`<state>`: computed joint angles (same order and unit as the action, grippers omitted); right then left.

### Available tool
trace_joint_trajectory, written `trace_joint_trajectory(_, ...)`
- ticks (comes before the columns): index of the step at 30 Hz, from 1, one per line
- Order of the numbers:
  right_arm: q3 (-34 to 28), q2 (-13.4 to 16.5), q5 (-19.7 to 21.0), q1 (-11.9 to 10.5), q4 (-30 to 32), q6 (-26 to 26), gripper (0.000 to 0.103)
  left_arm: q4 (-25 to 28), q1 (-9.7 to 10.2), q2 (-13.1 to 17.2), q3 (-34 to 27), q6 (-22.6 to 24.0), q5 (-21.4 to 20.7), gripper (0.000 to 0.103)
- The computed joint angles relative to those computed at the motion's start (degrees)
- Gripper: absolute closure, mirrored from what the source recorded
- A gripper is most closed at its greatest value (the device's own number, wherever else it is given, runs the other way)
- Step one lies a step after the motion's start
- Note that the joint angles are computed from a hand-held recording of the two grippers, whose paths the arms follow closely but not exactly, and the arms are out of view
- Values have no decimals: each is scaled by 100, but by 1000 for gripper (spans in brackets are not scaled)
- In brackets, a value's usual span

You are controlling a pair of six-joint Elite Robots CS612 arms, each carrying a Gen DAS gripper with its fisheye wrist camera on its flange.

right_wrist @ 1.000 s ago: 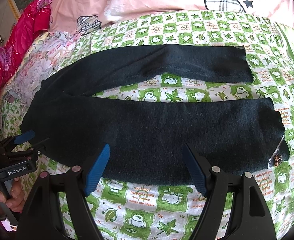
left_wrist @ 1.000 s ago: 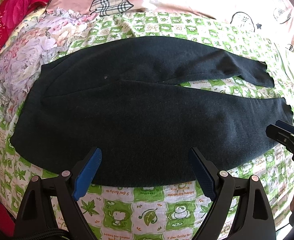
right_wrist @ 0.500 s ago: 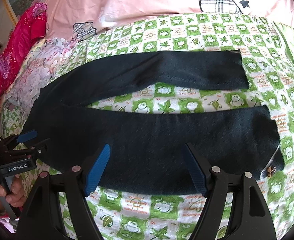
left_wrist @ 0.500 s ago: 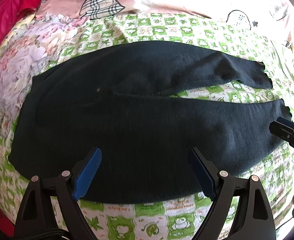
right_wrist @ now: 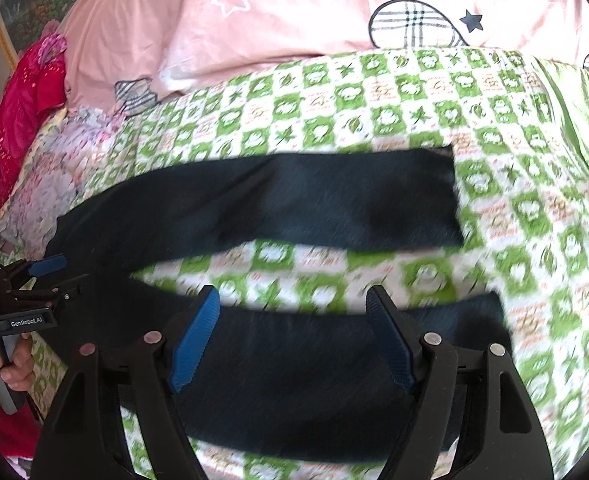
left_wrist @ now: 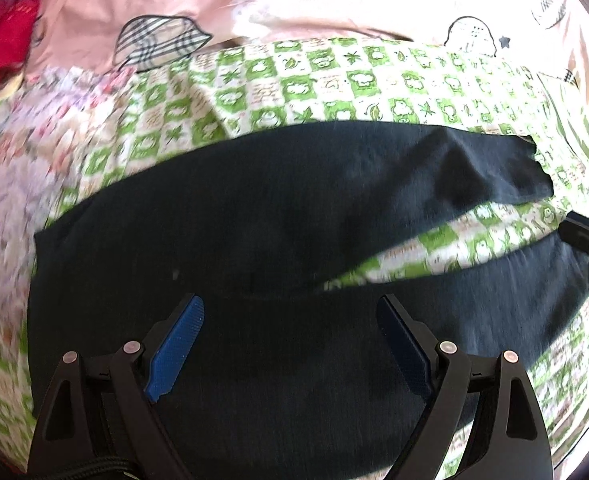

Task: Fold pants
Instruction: 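Grasp the waistband with both grippers and lift it off the sheet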

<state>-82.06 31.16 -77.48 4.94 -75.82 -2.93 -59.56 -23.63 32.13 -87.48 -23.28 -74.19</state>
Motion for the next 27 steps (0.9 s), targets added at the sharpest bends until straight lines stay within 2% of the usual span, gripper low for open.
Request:
trace_joint_trajectory(11,793,-404,-257,-201,-331,168,27,-753,188,-478,1113,722,-260,14)
trace_joint_trajectory(19,1445,-694,-305,-294,-415,73,27,-1253,326,-882,2111,1708,-513,14)
trace_joint_trajectory(27,2008,-949,-203,-359,-308,-109,27,-1482,450,-1211,2964,2392,-878,14)
